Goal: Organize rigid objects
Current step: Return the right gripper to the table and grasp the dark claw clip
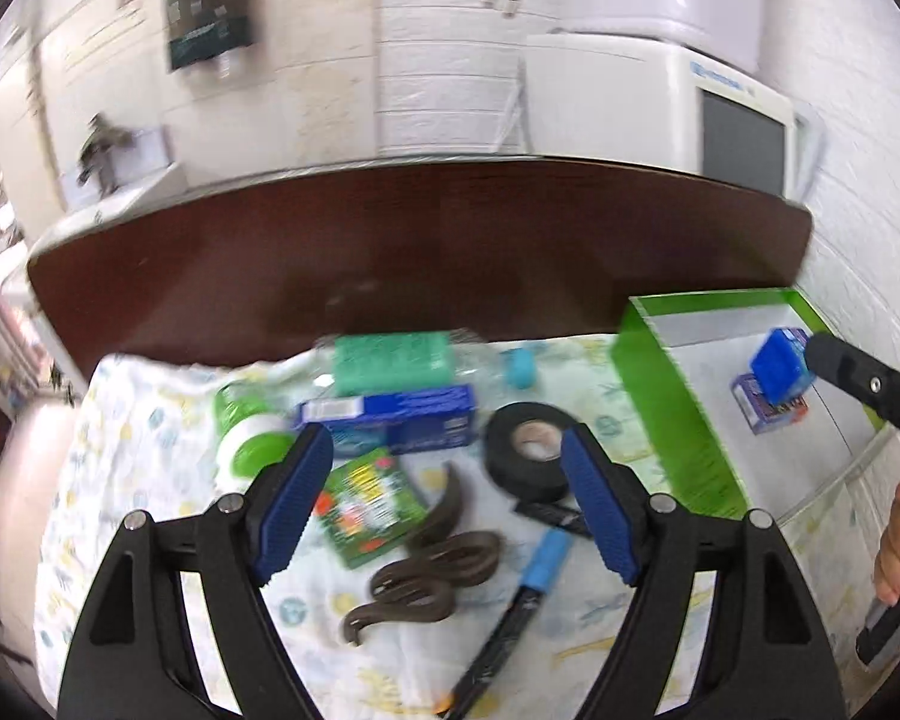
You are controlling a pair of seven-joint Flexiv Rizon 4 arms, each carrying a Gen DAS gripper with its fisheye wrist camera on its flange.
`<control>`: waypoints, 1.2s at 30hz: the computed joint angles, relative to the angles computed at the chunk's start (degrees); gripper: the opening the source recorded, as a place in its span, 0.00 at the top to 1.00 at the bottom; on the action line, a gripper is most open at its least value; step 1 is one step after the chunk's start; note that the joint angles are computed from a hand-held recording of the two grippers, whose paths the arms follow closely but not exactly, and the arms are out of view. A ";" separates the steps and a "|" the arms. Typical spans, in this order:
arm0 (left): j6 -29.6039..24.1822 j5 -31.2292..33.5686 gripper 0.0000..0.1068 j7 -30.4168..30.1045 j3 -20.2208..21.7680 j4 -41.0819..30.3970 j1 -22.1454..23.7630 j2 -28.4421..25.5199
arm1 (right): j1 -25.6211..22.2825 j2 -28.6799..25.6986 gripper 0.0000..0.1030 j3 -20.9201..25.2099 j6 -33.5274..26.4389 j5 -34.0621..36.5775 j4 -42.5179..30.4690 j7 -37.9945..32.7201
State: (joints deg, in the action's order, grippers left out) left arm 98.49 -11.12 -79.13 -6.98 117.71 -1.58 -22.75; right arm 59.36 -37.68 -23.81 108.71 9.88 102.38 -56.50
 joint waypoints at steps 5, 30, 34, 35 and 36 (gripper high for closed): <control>1.54 -0.83 0.27 -0.92 -4.63 3.91 8.59 0.23 | 0.61 -1.70 0.37 1.17 -6.22 -6.05 -5.02 1.45; 1.36 19.68 0.27 6.65 -48.98 12.90 55.67 -15.42 | -14.68 -17.34 0.37 25.65 -42.46 -28.50 -35.99 18.33; -1.71 16.48 0.41 7.59 -46.44 10.47 51.23 -15.86 | -18.37 -18.98 0.37 32.45 -43.19 -25.30 -37.88 15.01; -3.77 15.05 0.58 7.91 -46.50 9.62 50.81 -16.30 | -19.06 -19.61 0.37 34.00 -43.74 -24.24 -38.77 13.77; -5.23 13.61 0.66 8.24 -46.84 9.09 50.72 -16.81 | -19.47 -20.04 0.37 34.99 -44.15 -23.24 -39.36 12.88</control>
State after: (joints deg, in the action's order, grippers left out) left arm 93.26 2.48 -70.89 -53.82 126.80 49.14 -39.56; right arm 39.89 -57.72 11.19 64.56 -13.37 63.01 -43.62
